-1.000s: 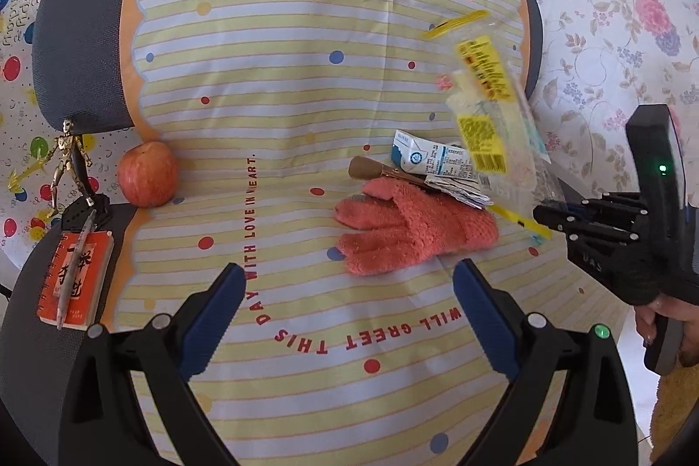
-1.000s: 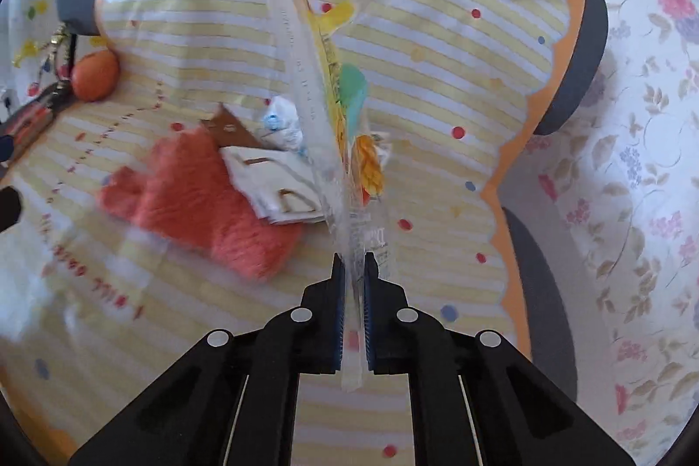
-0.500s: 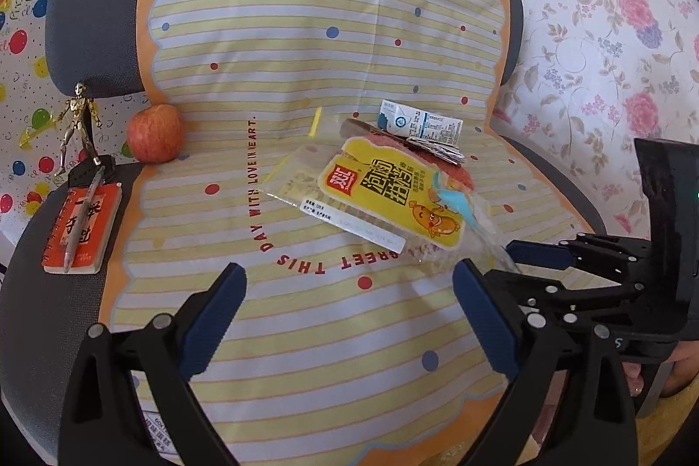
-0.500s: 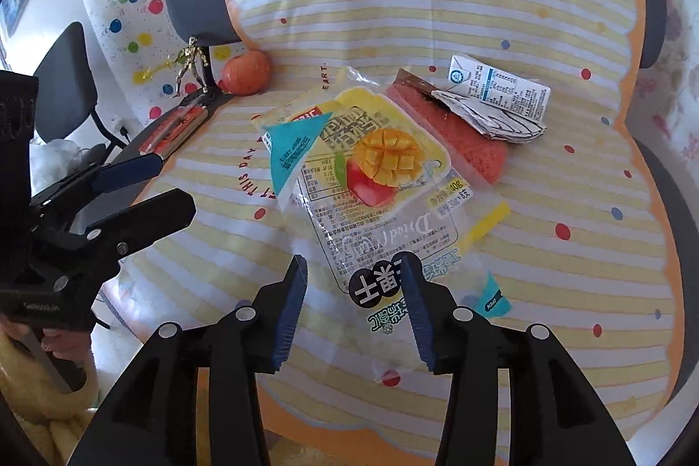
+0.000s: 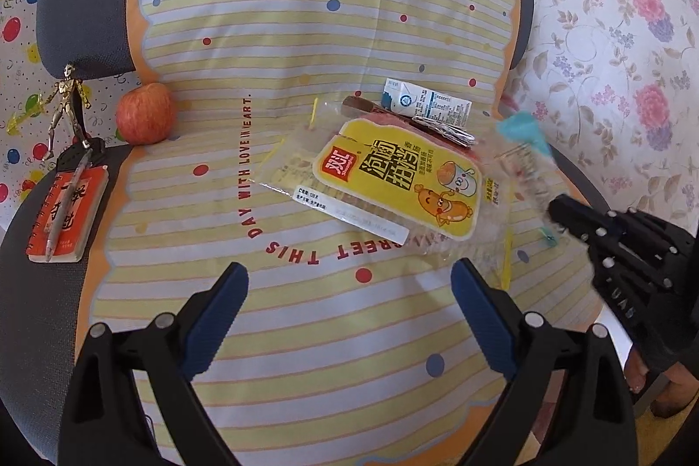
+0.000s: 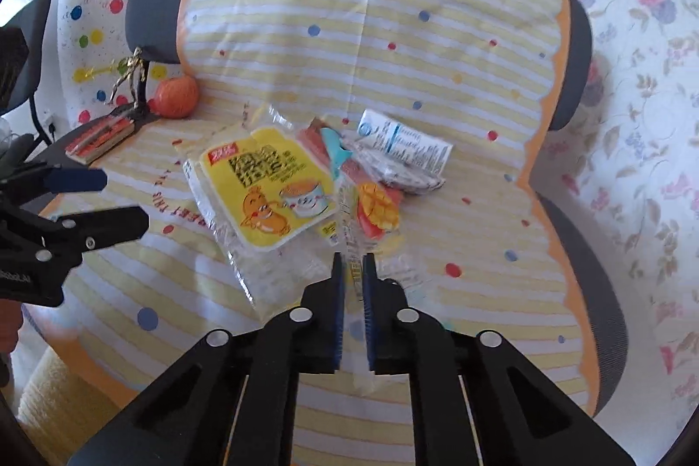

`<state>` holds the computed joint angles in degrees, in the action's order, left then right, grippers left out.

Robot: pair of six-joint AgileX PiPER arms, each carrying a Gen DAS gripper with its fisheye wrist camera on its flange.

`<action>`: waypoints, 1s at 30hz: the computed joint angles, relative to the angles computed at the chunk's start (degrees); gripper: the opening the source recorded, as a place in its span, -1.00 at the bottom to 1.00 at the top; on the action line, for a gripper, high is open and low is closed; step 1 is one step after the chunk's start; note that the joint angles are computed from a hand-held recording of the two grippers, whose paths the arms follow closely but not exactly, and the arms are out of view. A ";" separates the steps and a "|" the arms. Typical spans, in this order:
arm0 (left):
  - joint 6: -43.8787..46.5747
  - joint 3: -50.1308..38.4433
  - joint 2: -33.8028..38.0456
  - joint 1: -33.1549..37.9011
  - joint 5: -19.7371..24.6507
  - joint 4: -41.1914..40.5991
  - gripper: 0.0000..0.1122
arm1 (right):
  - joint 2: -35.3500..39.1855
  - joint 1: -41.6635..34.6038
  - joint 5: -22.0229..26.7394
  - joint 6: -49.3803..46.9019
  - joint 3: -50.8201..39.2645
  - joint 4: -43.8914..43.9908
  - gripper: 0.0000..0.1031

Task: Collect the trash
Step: 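Grasp the yellow sausage packet with the left tool while the right tool holds the jelly packet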

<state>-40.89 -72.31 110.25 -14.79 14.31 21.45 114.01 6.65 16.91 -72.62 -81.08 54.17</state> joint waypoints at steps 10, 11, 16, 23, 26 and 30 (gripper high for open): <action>12.43 -6.00 4.48 0.90 3.14 -15.70 0.44 | 3.96 -9.08 23.55 -5.89 -8.12 20.34 -0.99; 11.12 -5.87 4.38 0.70 3.20 -14.14 0.43 | 4.09 -9.44 24.08 -7.57 -7.58 23.25 -0.99; 9.32 -4.86 3.83 0.76 3.21 -11.12 0.43 | 0.57 -11.21 28.47 -20.33 -0.78 38.47 -0.99; 8.22 -3.84 3.14 1.24 2.60 -10.32 0.44 | 4.57 -5.84 25.81 -1.02 -7.04 16.12 -0.98; 12.04 -3.75 3.27 1.35 2.84 -14.32 0.44 | 9.12 -4.55 26.15 11.22 -11.67 6.94 -0.98; 13.20 -6.48 5.60 1.83 5.00 -16.81 0.38 | 11.60 -2.59 23.78 16.30 -12.40 0.51 -0.98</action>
<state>-27.69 -78.79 115.85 -12.95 19.31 4.64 125.61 4.06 40.70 -56.32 -93.49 54.68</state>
